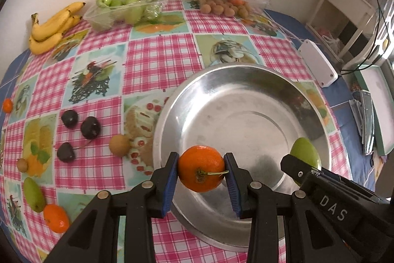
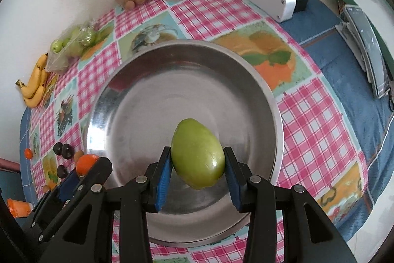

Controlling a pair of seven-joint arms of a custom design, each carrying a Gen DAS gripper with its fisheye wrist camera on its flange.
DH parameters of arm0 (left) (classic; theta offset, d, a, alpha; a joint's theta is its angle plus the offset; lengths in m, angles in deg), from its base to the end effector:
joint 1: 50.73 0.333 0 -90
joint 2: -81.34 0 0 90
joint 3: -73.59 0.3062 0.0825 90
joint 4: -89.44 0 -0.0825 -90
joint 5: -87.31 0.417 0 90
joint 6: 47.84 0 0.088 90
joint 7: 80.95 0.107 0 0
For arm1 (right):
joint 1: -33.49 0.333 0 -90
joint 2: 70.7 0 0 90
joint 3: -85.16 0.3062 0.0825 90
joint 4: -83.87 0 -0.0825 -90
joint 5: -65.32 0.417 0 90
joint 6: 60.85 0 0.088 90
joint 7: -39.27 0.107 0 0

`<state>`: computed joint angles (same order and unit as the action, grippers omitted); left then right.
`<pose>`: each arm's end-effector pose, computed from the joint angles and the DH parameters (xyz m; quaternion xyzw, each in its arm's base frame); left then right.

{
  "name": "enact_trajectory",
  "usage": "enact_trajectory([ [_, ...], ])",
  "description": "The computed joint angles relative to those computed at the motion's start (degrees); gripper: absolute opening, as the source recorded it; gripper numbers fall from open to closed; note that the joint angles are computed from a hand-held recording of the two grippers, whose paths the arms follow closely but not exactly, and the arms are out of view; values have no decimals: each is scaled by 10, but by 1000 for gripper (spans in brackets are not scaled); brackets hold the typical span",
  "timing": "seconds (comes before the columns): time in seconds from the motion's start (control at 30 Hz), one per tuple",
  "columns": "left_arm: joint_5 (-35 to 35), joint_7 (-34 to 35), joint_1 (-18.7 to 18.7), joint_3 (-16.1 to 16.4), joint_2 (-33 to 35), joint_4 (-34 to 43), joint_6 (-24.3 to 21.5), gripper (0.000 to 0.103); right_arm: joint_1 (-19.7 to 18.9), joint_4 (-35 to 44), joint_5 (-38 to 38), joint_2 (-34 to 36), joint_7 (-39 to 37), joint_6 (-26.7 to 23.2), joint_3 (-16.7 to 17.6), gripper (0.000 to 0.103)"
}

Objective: Organize fruits
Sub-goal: 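Lift the tangerine and green pear and carry both over the steel bowl, then open the left gripper over the bowl while the right gripper releases the pear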

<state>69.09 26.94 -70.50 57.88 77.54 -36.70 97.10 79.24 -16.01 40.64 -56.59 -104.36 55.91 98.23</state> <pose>0.4741 -0.3355 0.4238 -0.4071 0.8864 -0.2184 0.0289 0.3715 0.5508 0.4204 -0.2764 0.9461 -0.0912 0.1422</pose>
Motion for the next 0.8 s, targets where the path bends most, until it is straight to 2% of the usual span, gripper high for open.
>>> enact_trajectory([
  [0.53,16,-21,3,1,16,9,-25,40,-4,-4,26,9,-12,21,-1,43],
  [0.8,0,-11,4,2,6,9,-28,46,1,7,13,7,-9,-2,-2,43],
])
